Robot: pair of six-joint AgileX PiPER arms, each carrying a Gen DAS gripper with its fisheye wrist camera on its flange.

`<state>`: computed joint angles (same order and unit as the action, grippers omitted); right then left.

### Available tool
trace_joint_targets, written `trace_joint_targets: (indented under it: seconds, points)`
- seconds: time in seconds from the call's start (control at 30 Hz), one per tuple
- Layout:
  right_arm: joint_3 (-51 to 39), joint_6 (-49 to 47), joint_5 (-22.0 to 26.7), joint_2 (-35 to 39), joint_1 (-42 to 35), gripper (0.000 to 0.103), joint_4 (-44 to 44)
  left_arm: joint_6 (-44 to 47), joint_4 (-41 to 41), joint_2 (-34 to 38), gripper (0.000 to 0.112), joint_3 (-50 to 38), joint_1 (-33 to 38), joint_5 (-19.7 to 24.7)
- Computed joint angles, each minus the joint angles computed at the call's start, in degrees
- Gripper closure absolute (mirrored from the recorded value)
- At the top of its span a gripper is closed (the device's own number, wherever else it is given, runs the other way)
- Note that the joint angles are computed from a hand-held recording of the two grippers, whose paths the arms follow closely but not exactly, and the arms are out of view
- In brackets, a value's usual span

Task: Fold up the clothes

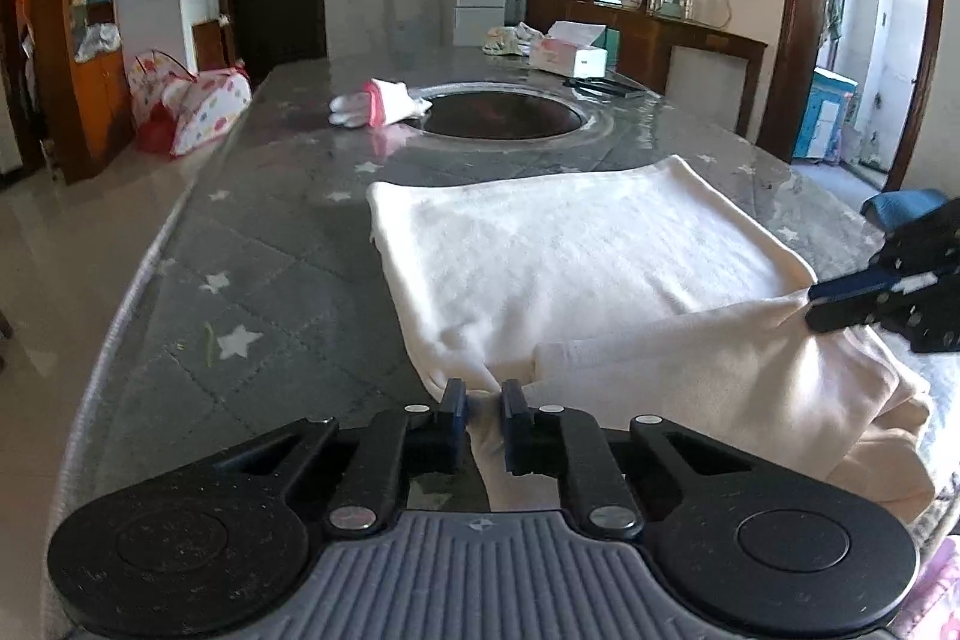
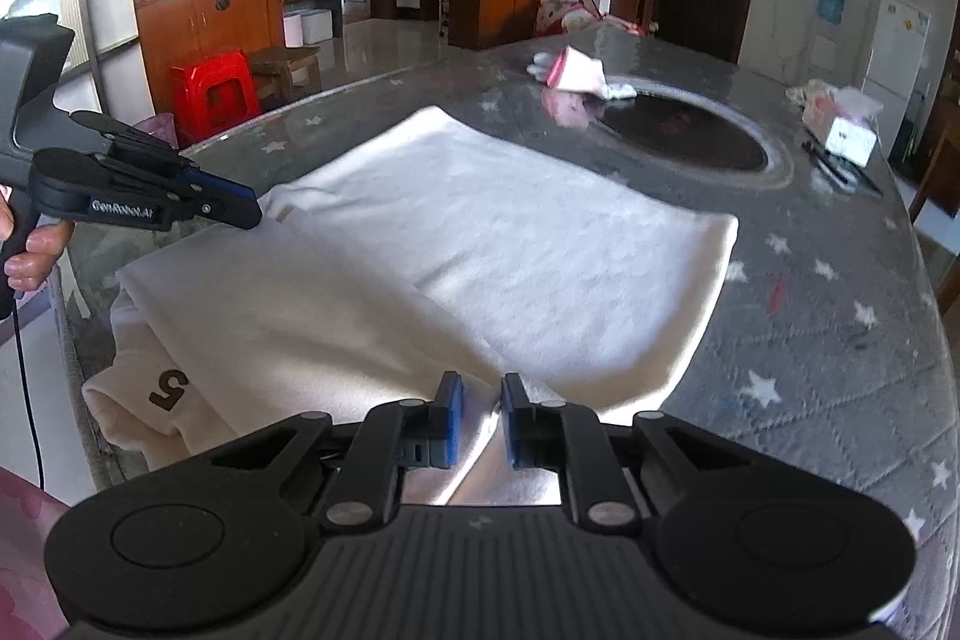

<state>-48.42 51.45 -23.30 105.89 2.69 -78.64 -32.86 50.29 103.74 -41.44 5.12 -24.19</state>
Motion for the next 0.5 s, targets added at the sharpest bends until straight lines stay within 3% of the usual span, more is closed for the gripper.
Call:
trace_joint_targets:
  seconds: [0.2,0.4,0.5]
  points:
    - [-1.7,0.8,1.1,2.1,0.4,0.09,-1.1,-2.5,2.0,-0.7,0.097,0.5,0.8,-1.1]
    - [-0.3,-0.2,-0.1,-0.2,-0.4,0.086,-0.1,7.5,-7.3,-4.6,0.093,4.0,-0.9,-2.0]
    - [0.0,2.2,-1.8,-0.8,-0.6,0.086,-3.0,0.4,1.0,-5.5,0.093,4.4,-0.2,-4.1]
